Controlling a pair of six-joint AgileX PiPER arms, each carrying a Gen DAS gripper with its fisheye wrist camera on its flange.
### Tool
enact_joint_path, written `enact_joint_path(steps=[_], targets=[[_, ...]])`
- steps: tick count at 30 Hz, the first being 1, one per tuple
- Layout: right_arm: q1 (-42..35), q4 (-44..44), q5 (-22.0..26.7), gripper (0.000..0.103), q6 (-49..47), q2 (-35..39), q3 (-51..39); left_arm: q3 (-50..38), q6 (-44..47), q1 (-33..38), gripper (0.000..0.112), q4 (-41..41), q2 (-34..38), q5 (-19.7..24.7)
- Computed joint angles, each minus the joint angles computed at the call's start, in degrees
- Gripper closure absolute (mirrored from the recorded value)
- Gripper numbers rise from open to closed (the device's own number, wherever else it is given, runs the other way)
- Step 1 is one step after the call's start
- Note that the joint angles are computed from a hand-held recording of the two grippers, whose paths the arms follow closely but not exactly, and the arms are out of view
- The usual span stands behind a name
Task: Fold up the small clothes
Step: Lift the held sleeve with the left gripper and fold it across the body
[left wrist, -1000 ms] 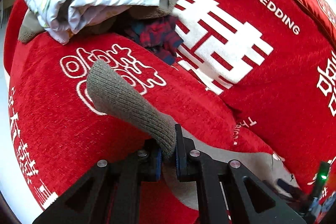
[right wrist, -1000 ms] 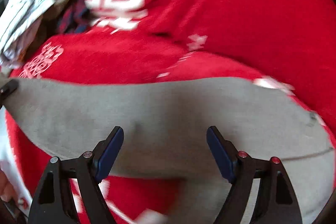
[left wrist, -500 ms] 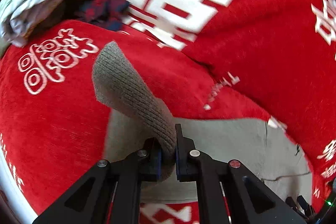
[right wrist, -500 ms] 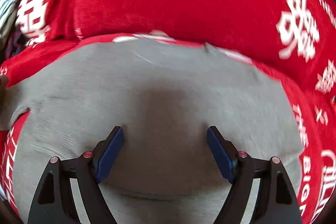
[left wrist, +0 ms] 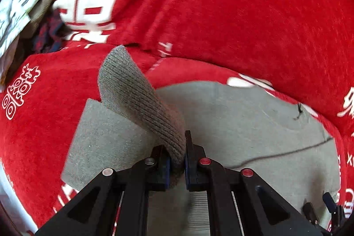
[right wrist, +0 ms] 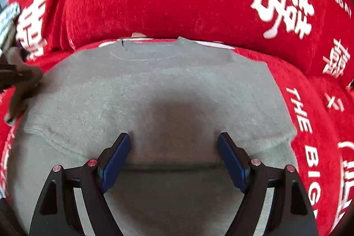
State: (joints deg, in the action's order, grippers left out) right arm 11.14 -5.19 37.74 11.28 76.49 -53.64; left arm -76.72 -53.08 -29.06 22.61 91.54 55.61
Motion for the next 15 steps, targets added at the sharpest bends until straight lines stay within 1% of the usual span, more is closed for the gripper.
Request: enact_joint_path(steps=[8, 9, 12, 13, 15], targets=[[-5.9, 3.3, -1.2, 0.019, -11.2, -4.5, 3.5, -14.2, -2.0, -8.0, 0.102, 1.6, 9.7, 6.8], [-7.2, 5.1, -1.2, 0.019, -13.4, -4.7, 3.9, -15.6, -2.1, -8.8, 0.102, 1.9, 10.7, 7.5], [-13.7, 17.4, -1.1, 0.018, -25.7, -5.0, 5.5, -20.9, -1.9, -11.0, 0.102, 2.0, 14.3, 10.0], [-15.0, 20.2, -0.8, 0.018, -28.2, -4.8, 5.7, -22.3, -1.9, -11.4, 0.102, 1.7, 15.2, 10.6], [-16.0, 22.6, -0.7, 0.018, -30.7, -4.7, 5.8, -25.5, -1.5, -12.7, 0.102, 1.2, 17.2, 11.9]])
